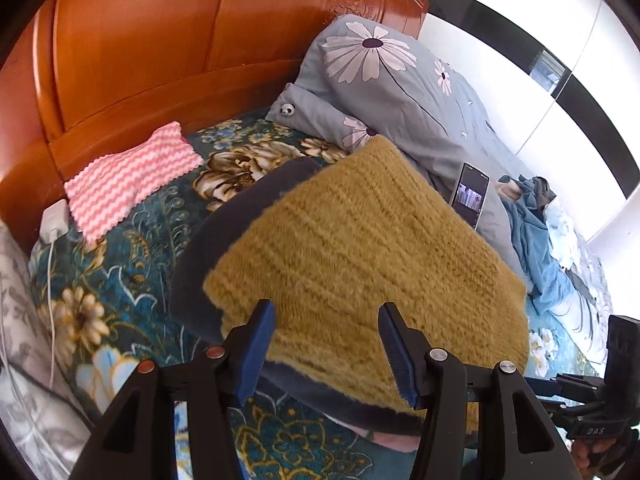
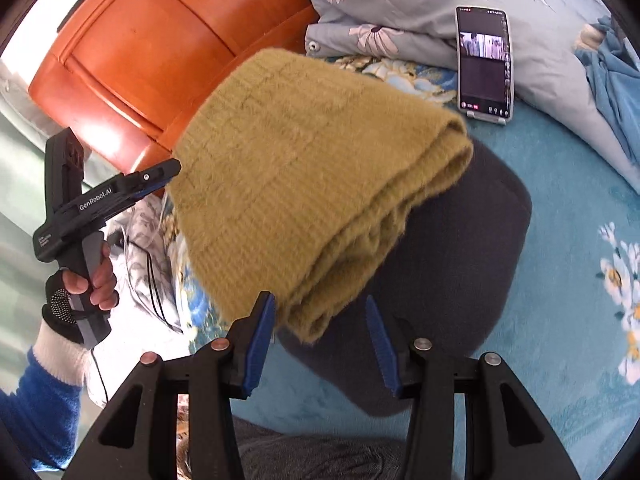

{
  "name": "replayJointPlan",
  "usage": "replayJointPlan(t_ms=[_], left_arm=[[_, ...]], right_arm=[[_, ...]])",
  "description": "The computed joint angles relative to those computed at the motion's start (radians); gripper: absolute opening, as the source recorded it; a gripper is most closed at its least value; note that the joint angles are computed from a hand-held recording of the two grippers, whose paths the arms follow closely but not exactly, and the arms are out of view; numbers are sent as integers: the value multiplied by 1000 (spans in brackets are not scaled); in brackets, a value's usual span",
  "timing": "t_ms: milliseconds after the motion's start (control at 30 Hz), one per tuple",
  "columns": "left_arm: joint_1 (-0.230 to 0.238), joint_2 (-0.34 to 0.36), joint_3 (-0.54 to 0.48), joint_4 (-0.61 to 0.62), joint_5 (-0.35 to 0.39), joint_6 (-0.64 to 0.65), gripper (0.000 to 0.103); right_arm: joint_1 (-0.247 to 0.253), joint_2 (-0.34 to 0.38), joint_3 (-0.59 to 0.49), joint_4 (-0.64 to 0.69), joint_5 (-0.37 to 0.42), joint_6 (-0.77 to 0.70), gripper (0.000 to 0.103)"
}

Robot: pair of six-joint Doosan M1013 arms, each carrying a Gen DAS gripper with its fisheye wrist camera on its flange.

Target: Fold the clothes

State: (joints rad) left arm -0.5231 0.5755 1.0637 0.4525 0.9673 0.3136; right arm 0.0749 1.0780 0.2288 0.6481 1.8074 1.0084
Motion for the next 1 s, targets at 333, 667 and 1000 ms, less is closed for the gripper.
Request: replayJointPlan(t_ms=[333,667,1000], left_arm=[[-51,17,15,-61,106,-50,68],[-67,24,29,-99,130,-17,86],[-79,0,79,-85,57,-65,103]], right_arm=[[18,-216,404,-122,-222,-110,48],[54,-334,611,-176,-382,-146,49],[78,-385,706,-248,-478,-162,58]])
